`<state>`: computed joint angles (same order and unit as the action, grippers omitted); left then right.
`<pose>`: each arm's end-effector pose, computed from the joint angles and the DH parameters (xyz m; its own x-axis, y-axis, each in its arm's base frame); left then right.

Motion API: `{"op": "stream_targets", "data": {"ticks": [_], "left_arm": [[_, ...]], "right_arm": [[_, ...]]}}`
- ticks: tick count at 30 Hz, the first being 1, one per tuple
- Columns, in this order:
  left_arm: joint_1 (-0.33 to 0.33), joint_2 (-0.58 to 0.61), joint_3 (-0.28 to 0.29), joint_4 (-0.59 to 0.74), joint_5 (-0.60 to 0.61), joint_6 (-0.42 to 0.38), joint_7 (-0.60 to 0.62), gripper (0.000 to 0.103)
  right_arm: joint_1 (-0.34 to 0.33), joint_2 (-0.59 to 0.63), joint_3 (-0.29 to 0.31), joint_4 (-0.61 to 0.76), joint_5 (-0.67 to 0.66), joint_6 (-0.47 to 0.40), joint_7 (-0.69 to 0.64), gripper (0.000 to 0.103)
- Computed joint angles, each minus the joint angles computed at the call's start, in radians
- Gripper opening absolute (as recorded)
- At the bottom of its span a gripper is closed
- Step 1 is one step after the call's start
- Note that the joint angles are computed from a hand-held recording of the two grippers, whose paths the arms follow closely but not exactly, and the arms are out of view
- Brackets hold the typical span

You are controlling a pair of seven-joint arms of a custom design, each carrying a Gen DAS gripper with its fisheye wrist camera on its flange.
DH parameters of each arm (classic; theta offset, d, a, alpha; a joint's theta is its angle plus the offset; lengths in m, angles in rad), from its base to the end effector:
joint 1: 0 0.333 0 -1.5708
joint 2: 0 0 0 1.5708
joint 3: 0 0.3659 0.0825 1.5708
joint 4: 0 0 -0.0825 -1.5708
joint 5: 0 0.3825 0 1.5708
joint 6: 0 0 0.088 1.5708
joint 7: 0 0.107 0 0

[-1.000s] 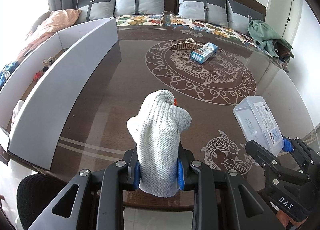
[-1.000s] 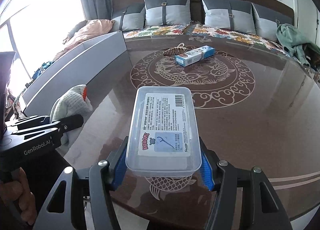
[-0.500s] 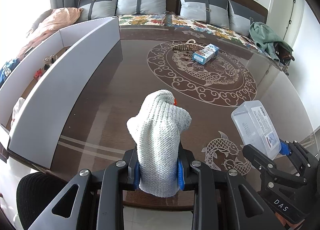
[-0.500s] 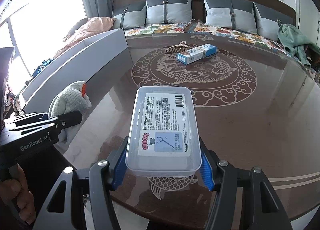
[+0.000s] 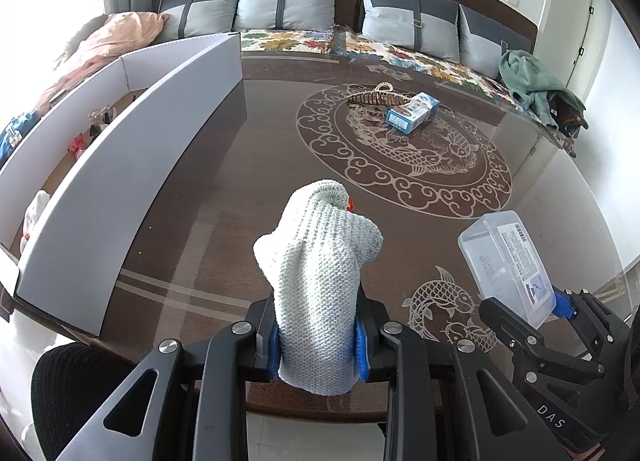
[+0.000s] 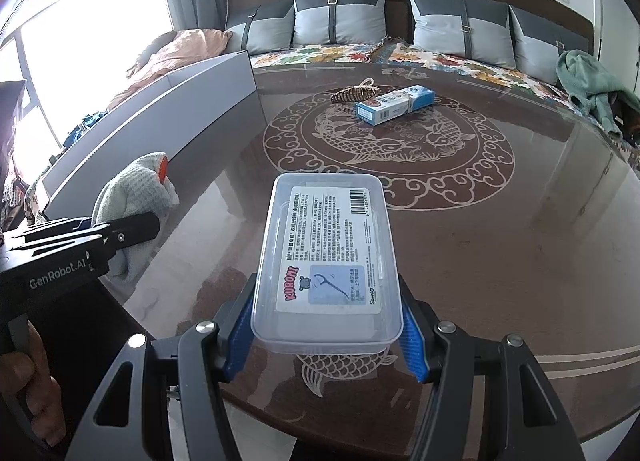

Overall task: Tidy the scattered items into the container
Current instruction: 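Lift the glove with the left tool while the right lifts the clear box, then carry the glove and clear box over the cardboard box with both tools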

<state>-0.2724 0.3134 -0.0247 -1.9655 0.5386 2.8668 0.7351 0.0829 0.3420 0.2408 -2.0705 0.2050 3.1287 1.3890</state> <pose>0.6260 -0.2200 0.4236 0.0390 -0.9960 0.0805 -0.8040 -0.0791 -0.5893 0.6274 0.1769 0.3999 0.2889 -0.9524 -0.0973 -0.7355 -0.1558 -0.6594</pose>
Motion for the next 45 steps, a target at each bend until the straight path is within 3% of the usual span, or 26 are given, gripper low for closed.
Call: {"op": "stream_targets", "data": {"ticks": [14, 24, 30, 39, 45], "left_arm": [[0.000, -0.019, 0.011, -0.026, 0.019, 0.027, -0.040, 0.027], [0.011, -0.040, 0.019, -0.052, 0.023, 0.068, -0.075, 0.027], [0.004, -0.111, 0.074, -0.112, 0.110, 0.117, -0.201, 0.027], [0.125, -0.238, 0.104, -0.173, 0.292, 0.123, -0.444, 0.027], [0.250, -0.264, 0.082, -0.160, 0.279, 0.116, -0.437, 0.027]], "right_arm": [[-0.016, -0.012, 0.038, -0.005, -0.006, 0.018, -0.031, 0.061], [-0.005, -0.016, 0.030, 0.002, 0.001, 0.009, -0.033, 0.061], [-0.016, -0.018, 0.059, 0.024, 0.023, -0.011, -0.060, 0.061], [-0.022, 0.011, 0.164, 0.158, 0.117, -0.048, -0.186, 0.061], [0.054, 0.103, 0.186, 0.377, 0.148, -0.108, -0.259, 0.061]]}}
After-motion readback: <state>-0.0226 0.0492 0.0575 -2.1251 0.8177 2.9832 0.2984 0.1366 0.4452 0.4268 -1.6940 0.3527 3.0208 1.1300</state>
